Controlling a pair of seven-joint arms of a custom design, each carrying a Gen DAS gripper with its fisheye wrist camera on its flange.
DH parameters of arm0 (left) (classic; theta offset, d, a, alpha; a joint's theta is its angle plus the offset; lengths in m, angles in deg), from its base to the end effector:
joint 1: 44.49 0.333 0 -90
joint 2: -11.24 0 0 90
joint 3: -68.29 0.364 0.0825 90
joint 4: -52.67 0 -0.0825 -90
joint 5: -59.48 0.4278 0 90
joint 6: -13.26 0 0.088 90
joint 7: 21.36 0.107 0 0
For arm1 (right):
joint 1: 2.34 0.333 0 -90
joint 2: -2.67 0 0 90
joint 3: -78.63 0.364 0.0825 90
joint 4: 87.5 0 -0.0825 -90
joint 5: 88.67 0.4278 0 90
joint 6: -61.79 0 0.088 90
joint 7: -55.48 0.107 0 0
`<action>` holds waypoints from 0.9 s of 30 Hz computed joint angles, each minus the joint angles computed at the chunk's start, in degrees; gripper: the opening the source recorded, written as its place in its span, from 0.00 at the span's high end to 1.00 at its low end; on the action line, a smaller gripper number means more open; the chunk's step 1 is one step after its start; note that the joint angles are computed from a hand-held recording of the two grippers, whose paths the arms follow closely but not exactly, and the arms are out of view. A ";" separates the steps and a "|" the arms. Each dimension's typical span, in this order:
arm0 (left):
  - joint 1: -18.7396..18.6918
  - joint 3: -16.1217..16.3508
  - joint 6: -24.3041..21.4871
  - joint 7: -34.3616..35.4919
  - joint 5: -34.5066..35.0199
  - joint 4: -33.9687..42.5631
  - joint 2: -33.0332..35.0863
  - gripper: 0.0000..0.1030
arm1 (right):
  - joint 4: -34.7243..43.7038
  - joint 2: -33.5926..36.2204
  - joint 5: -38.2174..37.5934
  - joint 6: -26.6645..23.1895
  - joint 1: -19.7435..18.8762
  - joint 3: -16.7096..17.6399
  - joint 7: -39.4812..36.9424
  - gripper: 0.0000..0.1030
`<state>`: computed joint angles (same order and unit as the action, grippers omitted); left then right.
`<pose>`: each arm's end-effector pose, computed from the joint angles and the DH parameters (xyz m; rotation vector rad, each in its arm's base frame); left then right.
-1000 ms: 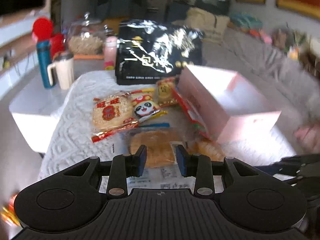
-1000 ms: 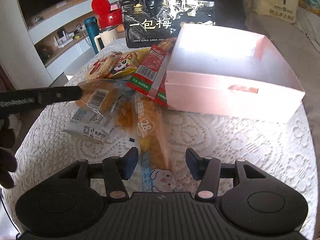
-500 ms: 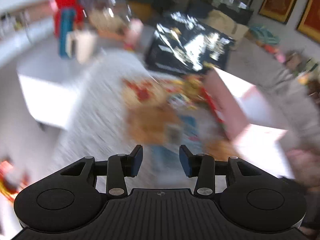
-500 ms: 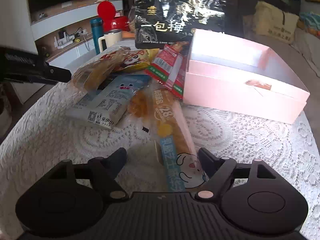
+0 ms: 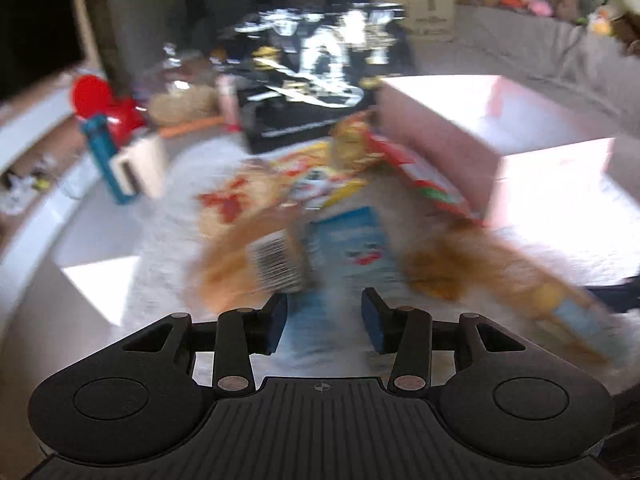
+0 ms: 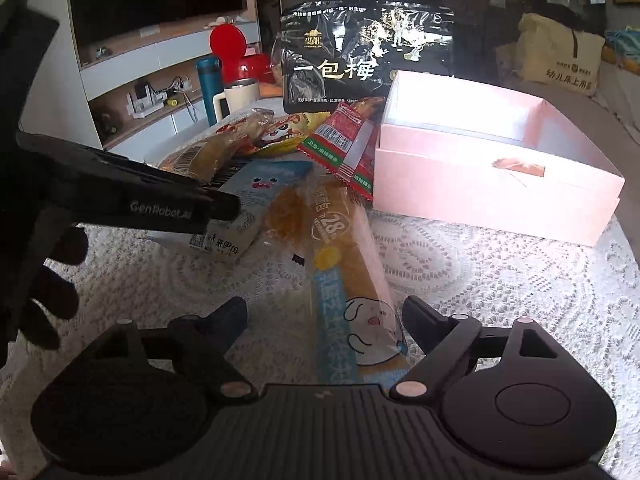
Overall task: Organize snacks
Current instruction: 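Grasp the small wrapped bread roll with the left gripper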
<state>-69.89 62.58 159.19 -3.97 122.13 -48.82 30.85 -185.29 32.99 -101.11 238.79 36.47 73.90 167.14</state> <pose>0.6228 -0.3805 0.4332 -1.6212 1.7362 -0.6025 0.6291 0.4610 0.4012 -1.9795 1.2302 -0.4726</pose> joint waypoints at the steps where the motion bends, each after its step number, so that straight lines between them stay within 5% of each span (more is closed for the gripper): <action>1: 0.32 0.17 -0.03 -0.59 -0.50 -0.37 -0.40 0.56 | 0.12 0.06 -0.07 -0.10 0.20 -0.23 0.06 0.17; 4: 4.94 -1.30 11.97 -1.37 -8.97 -3.64 -2.21 0.57 | 0.51 0.30 -0.99 -0.64 1.75 -1.98 0.87 0.17; 7: 9.91 -5.42 22.45 6.31 -23.31 -3.91 -0.34 0.57 | 0.71 0.40 -1.91 -0.96 2.52 -2.85 1.71 0.17; 11: 6.32 -4.20 15.83 12.15 -26.18 2.81 3.93 0.57 | 0.41 0.23 -2.34 -0.68 2.15 -2.47 2.16 0.17; 15: 0.68 1.36 12.79 12.87 -22.81 6.22 5.94 0.57 | 0.11 0.02 -2.40 -0.42 1.65 -1.95 2.23 0.17; 20: 0.08 3.51 16.75 16.05 -21.54 -0.03 1.90 0.69 | -1.62 -1.36 -3.94 0.17 3.08 -3.95 3.20 0.18; 23: -1.84 5.17 11.60 13.43 -16.00 -3.18 -1.58 0.84 | -2.51 -2.28 -5.22 1.56 2.67 -3.76 1.23 0.18; 27: 2.72 2.15 18.27 12.37 -18.90 -7.42 -3.72 0.82 | 1.28 -1.09 -2.03 -0.52 -3.27 2.96 -3.60 0.19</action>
